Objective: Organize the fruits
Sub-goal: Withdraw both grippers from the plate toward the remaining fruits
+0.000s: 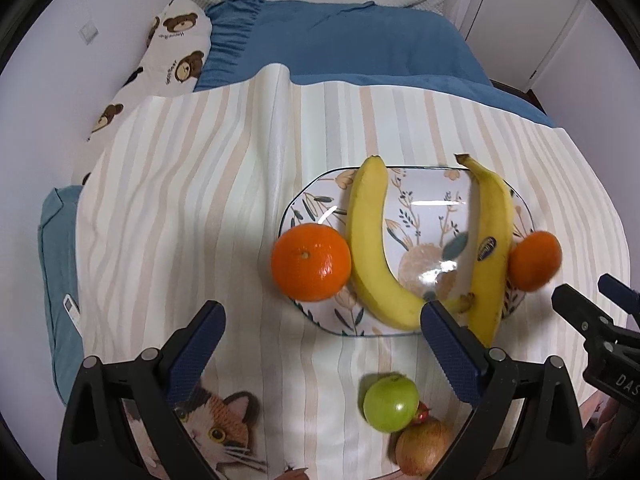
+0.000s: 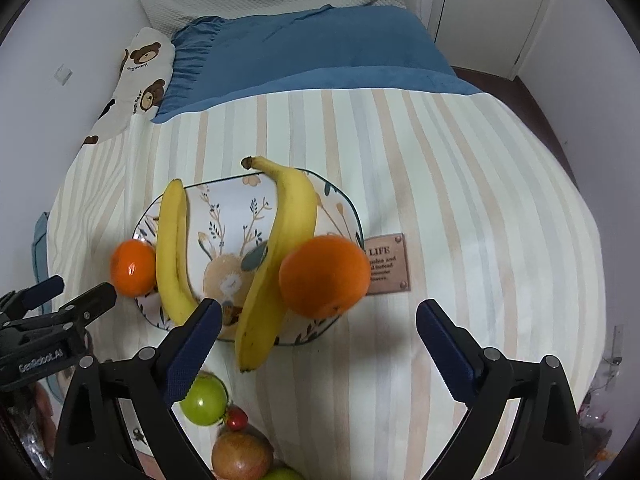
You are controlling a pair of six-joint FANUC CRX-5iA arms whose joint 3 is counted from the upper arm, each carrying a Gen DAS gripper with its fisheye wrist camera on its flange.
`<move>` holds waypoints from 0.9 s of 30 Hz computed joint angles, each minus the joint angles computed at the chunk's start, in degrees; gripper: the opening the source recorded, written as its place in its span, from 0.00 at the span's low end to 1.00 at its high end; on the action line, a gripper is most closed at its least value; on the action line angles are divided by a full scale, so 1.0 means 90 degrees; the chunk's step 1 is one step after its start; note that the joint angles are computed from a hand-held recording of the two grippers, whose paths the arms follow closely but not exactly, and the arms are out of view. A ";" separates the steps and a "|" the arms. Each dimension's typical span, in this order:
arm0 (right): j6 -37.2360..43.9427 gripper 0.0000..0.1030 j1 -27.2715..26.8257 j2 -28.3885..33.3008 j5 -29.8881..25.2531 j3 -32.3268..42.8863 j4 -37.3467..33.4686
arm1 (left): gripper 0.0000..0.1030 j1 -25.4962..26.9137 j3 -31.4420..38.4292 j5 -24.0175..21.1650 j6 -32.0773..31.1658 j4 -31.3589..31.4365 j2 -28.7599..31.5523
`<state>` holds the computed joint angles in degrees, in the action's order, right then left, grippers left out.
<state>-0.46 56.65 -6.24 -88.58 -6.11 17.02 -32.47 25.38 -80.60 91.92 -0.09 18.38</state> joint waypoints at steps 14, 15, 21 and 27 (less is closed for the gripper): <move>-0.0494 0.97 0.1131 -0.0001 -0.1051 0.0492 0.0859 | 0.97 -0.0072 -0.0761 0.0389 0.0002 -0.0004 -0.1140; -0.0526 0.97 0.1241 0.0024 -0.1182 0.0561 0.0970 | 0.97 -0.0065 -0.0786 0.0407 0.0023 0.0013 -0.1217; -0.0692 0.97 0.1717 0.0104 -0.1593 0.0914 0.1400 | 0.97 -0.0041 -0.0888 0.0537 0.0103 0.0079 -0.1616; -0.0936 0.97 0.2081 0.0153 -0.1784 0.1158 0.1617 | 0.97 -0.0044 -0.0951 0.0590 0.0139 0.0100 -0.1902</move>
